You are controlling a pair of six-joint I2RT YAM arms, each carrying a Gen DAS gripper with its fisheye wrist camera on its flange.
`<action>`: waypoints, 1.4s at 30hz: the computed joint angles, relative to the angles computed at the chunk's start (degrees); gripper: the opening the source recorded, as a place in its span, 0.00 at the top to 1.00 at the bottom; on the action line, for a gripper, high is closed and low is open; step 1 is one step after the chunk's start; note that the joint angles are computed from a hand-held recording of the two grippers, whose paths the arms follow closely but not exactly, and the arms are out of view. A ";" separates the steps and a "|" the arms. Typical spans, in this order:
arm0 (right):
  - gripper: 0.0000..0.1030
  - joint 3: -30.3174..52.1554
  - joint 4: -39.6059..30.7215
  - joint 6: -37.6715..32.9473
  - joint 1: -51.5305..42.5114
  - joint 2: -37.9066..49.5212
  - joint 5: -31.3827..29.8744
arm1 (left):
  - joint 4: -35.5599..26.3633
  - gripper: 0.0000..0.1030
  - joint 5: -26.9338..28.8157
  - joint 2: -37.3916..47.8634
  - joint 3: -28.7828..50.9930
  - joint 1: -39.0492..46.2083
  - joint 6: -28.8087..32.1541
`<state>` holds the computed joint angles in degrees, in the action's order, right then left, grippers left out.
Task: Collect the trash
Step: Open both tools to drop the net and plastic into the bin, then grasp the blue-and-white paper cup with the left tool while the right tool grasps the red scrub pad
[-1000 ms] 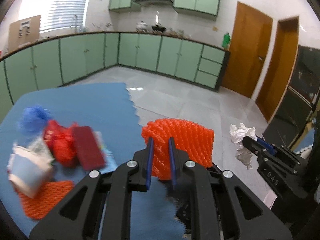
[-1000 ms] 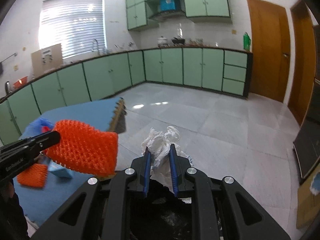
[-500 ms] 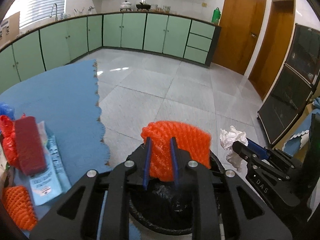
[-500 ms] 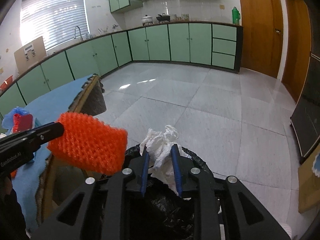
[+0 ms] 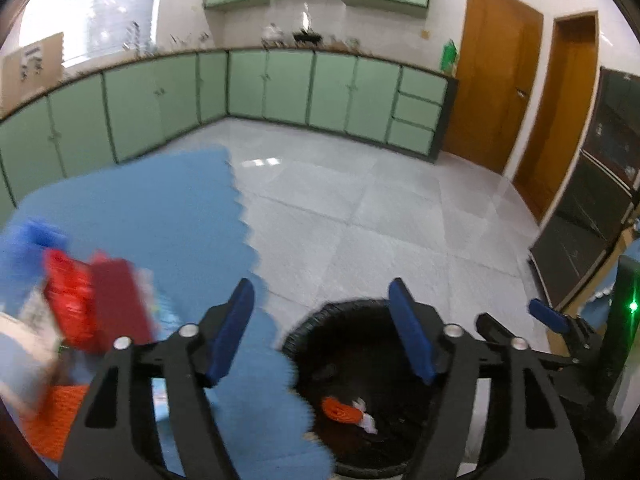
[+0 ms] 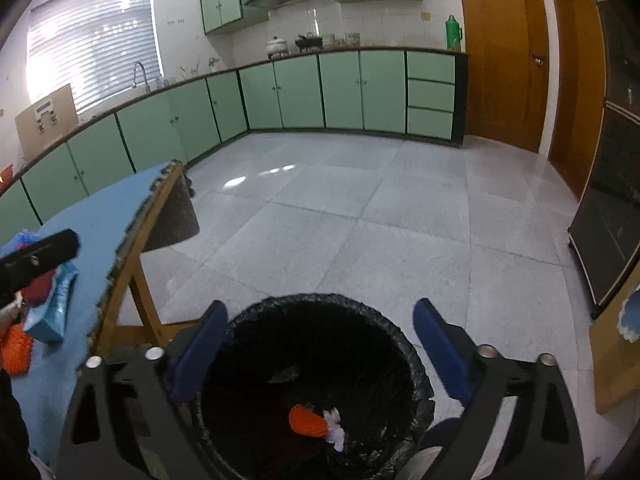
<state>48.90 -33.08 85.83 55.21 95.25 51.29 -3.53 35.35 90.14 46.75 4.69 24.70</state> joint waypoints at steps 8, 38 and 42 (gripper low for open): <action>0.06 11.99 -1.27 -5.73 2.82 3.74 4.37 | 2.32 0.21 2.31 -5.77 0.14 13.63 2.95; 0.06 38.67 5.81 -23.57 4.26 24.66 1.53 | -0.72 0.16 -0.41 14.29 14.42 28.36 8.56; 0.06 38.86 5.73 -23.84 4.21 24.95 1.17 | -1.24 0.30 -0.37 14.76 14.66 28.11 8.72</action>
<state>87.76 -27.35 62.00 59.42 120.20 52.46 -4.77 34.98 104.90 61.41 32.79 33.42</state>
